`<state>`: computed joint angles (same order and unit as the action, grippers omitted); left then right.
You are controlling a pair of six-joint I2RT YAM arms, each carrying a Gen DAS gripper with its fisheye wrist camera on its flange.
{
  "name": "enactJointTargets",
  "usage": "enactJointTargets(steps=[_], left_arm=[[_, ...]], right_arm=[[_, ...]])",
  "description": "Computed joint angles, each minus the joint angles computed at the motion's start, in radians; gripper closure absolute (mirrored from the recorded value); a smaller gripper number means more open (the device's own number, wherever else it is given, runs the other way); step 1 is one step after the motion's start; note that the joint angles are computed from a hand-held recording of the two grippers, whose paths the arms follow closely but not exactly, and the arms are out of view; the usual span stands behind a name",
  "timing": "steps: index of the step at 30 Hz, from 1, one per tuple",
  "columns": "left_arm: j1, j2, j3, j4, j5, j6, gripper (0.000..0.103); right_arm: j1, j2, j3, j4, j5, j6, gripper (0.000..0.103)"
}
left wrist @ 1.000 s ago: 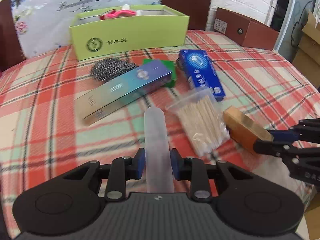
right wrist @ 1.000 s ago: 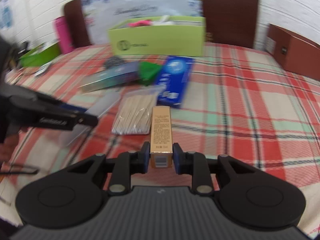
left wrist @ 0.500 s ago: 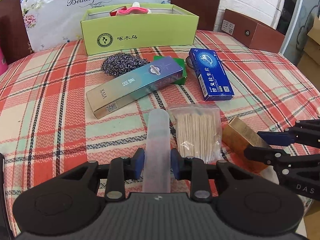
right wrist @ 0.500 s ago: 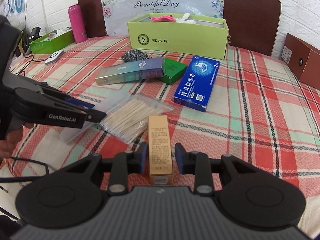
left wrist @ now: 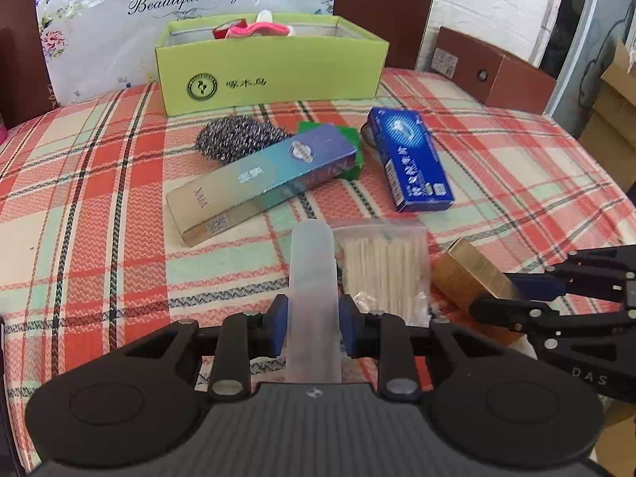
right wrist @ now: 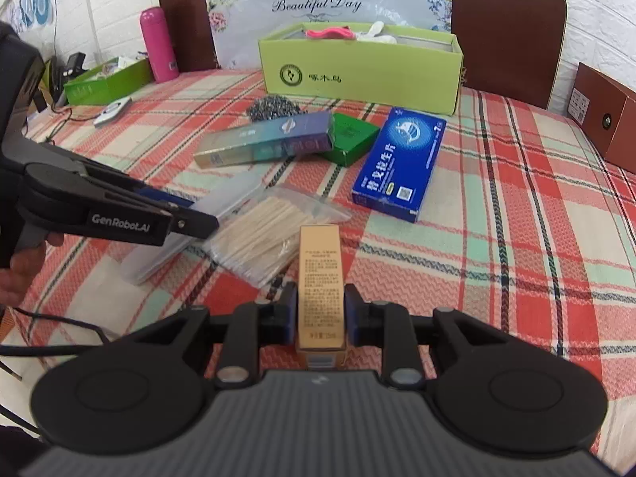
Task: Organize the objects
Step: 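Lower the nail file and gold box into the lime-green box and open both grippers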
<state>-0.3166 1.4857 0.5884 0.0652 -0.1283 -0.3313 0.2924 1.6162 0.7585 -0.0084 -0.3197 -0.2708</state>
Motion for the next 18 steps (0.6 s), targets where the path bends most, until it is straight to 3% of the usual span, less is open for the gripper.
enactJointTargets(steps=[3,9,13,18], left_arm=[[0.034,-0.077,-0.012,0.005,0.067,0.007,0.075],[0.063,-0.144,0.097,-0.033,0.055,0.072,0.075],[0.092,-0.088,0.241,-0.054,0.066,0.126,0.075],[0.14,0.058,0.475,-0.103,0.089,0.123,0.075]], right_arm=[[-0.025,-0.027,0.015,-0.003,-0.04,0.022,0.079],[-0.074,0.003,0.149,-0.012,-0.112,0.081,0.079],[-0.087,0.077,0.299,-0.028,-0.141,0.116,0.079],[-0.073,0.201,0.508,-0.039,-0.104,0.157,0.079]])
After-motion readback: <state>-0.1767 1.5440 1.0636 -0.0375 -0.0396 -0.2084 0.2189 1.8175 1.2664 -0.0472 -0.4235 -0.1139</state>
